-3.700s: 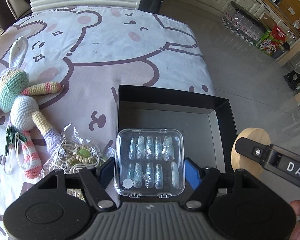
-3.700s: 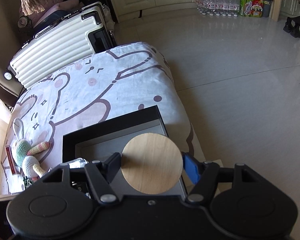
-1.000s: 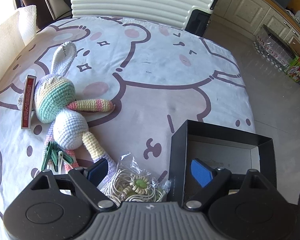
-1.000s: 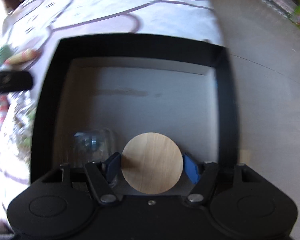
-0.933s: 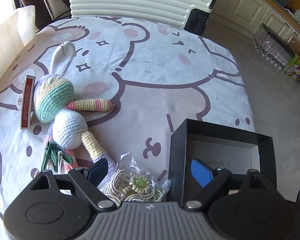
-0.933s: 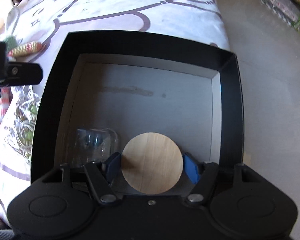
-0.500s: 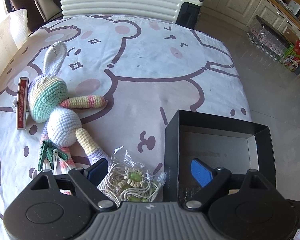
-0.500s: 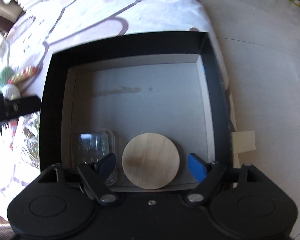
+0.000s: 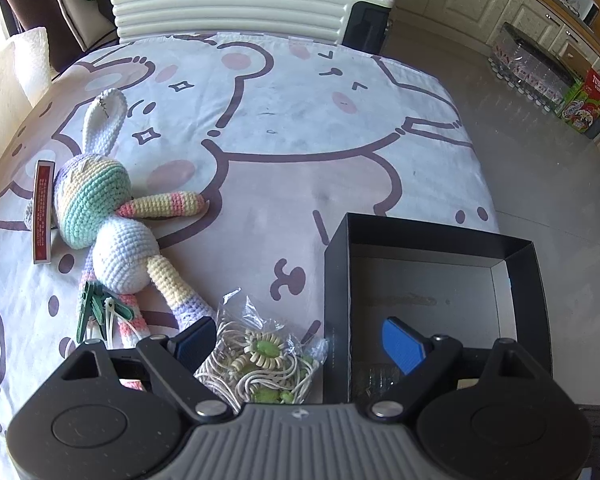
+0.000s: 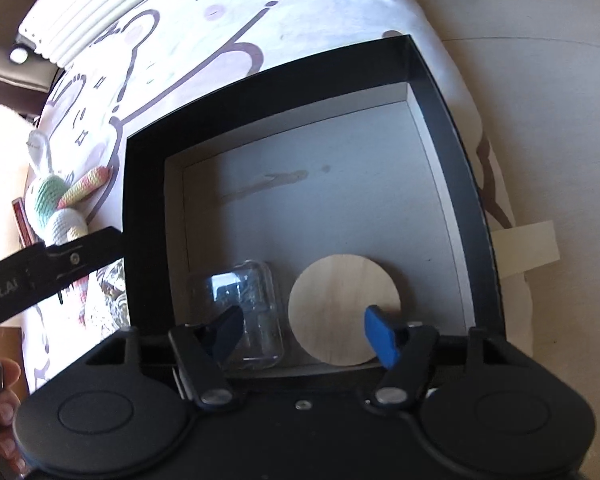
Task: Organize objects
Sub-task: 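Lower the wooden lid into the black box with the right gripper, then open the right gripper to release the wooden lid beside the clear case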
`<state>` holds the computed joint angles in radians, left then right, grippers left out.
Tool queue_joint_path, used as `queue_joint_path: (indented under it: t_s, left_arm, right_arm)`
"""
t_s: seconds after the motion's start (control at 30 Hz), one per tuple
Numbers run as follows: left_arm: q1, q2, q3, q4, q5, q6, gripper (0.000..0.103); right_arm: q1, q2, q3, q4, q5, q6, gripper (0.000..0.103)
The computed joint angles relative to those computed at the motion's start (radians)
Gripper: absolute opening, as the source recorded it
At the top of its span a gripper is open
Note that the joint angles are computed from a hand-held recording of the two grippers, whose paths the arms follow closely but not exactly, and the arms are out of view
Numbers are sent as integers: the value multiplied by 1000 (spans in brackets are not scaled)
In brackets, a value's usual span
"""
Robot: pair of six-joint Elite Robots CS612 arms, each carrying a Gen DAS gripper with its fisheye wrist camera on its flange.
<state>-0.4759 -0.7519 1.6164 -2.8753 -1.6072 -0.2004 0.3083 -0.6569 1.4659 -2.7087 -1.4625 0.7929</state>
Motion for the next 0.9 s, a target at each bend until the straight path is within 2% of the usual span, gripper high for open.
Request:
queue_joint_path:
  t_s: [0.07,0.17,0.2,0.27,0.33,0.47,0.63,0.73,0.9]
  left_arm:
    - [-1,-1,1,1,2,3,90]
    - [-2,-4,5,2,4,11,90]
    - [-2,-5,7,1,4,15,90]
    - [-3,-7,10,0,3,24,90]
    - [-5,-9,12,-3,4,33,90]
    - [-9,-10,15,-7,15,51,90]
    - [-10,-9,13,-3,22,50,90]
    - [-12,-10,14,-3,23,51,90]
    - [-12,-9,15,-4,22,58,90]
  right_arm:
    - [3,-5,3,-5,-23,2,68]
    - [19,-7,-9,27,-133,20,72]
    - [20,-7,-9,34,-148,26,74]
    - [19,-4,-9,52,-142,38,75]
    - [20,2,-21,73,-146,7,78]
    - [14,9,-24,41,-79,-23,84]
    - [-4,5,5,-43,33,8,79]
    - [11,14,-22,-6,-14,5,76]
    - [22,26,-56,50,-88,6,82]
